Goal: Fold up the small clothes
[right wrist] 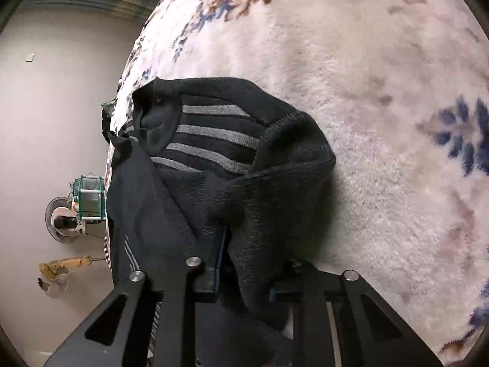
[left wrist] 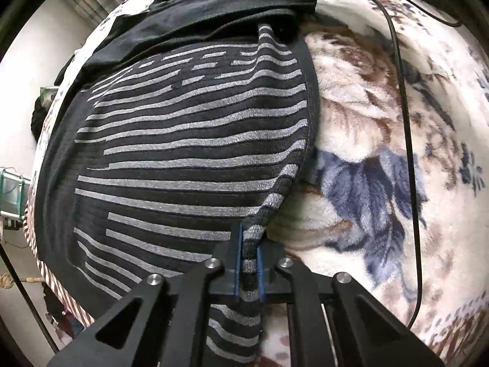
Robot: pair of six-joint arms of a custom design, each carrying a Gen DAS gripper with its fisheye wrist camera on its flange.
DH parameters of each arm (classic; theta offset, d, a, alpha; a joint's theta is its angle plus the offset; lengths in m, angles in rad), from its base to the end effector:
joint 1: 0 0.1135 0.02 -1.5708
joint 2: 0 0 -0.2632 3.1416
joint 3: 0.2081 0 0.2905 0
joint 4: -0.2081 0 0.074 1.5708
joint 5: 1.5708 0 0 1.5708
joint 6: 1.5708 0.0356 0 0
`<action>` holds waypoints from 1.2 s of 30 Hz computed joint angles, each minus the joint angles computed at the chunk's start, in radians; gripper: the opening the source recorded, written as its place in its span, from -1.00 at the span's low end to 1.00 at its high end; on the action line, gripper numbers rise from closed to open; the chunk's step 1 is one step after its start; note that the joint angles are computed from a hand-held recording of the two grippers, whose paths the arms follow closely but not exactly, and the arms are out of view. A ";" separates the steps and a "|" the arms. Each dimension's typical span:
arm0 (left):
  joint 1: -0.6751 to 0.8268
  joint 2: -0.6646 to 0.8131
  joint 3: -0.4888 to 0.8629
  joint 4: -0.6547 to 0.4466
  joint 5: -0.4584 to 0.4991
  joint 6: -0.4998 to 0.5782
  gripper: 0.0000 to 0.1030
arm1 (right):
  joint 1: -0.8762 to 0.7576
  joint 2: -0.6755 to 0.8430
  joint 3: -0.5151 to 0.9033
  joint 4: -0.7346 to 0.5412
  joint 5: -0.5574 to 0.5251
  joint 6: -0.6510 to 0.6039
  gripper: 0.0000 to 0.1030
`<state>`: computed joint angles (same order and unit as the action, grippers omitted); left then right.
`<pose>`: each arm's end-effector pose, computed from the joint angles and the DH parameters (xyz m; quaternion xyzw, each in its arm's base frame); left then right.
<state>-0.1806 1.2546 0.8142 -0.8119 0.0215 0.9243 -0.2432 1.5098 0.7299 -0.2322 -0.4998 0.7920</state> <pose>0.2509 -0.0466 0.1927 0.5196 0.8395 0.0477 0.1516 0.2992 -0.0567 0.1298 0.4016 0.8431 0.3012 0.1928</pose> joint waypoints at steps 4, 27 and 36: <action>0.028 -0.007 0.034 -0.034 0.033 0.011 -0.90 | 0.013 -0.050 0.013 -0.053 0.028 -0.018 -0.68; 0.392 0.392 0.596 -0.198 0.248 0.151 -0.87 | 0.222 0.066 0.494 -0.470 0.275 -0.029 -0.87; 0.420 0.350 0.449 -0.327 0.275 0.449 0.24 | 0.125 -0.055 0.238 -0.487 0.269 -0.028 -0.85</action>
